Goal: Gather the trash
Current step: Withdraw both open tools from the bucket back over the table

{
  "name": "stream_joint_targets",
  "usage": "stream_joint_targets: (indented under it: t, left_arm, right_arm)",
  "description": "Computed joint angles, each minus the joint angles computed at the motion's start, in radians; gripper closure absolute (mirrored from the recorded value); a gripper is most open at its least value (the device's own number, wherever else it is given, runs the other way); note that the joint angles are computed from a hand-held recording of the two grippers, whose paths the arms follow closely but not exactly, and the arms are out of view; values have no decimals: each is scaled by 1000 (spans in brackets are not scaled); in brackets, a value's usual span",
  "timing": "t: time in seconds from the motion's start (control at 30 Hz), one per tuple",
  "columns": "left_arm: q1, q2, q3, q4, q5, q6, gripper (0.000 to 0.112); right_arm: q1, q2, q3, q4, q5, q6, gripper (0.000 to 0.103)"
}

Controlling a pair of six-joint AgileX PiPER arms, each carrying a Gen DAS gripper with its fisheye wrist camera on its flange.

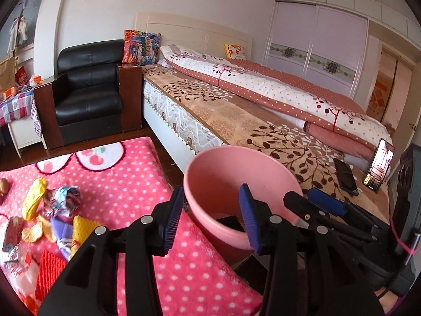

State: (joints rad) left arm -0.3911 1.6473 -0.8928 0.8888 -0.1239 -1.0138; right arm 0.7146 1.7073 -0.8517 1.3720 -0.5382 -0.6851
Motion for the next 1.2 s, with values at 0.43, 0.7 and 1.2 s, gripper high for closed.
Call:
stream_joint_targets:
  t: [0.43,0.7,1.2]
  left_arm:
    - [80,-160,155,5,-8,7,68]
    - [150,-235,250,54,-29,-14,68]
    - [496,-395,415,433,-164,-255,68]
  right_arm:
    - [156,6,-51,135,-69,-99,44]
    - [249,56,-115,183,-115,-158,44]
    - [324,169,-247,233,-59,-229,44]
